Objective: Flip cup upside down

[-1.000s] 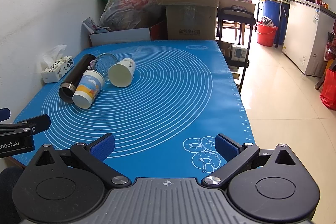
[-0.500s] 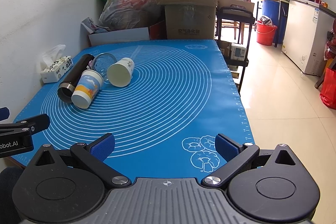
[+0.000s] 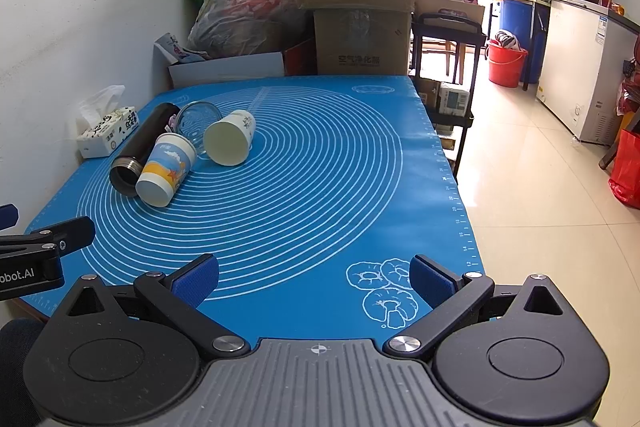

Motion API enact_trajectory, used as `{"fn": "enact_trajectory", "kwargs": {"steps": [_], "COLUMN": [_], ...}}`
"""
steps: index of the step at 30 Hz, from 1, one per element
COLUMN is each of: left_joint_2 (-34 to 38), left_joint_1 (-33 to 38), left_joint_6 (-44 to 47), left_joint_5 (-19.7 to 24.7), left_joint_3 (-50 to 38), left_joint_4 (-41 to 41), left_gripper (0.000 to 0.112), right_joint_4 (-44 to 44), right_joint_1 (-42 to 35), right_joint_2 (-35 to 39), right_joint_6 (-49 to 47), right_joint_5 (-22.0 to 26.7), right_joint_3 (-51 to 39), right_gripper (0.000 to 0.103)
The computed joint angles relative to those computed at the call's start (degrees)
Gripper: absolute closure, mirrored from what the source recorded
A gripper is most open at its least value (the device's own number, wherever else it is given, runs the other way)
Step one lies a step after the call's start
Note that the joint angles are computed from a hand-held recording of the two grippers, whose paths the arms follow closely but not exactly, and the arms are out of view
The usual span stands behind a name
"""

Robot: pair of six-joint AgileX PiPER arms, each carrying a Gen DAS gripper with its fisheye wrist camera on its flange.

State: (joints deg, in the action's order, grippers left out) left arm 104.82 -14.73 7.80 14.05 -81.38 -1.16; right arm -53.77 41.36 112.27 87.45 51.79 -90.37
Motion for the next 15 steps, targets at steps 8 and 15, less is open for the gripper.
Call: {"fn": "enact_trajectory", "kwargs": {"steps": [8, 15], "left_joint_2": [0.1, 0.1], "left_joint_1": [-0.1, -0.2], "left_joint_6": [-0.9, -1.5], "left_joint_5": [-1.0, -1.4], "left_joint_3": [0.4, 0.6], "left_joint_4": [1.0, 1.7], "left_gripper": [0.009, 0.009], "right_joint_4": [0.1, 0.2], "right_joint_1": [0.0, 0.0], "right_joint_2": [0.0, 0.0], "right_joint_6": [-0.1, -0.2], "right_joint_5": [0.1, 0.0], "right_joint_3": [-0.1, 0.0], "right_gripper": [0.001, 0.001]}}
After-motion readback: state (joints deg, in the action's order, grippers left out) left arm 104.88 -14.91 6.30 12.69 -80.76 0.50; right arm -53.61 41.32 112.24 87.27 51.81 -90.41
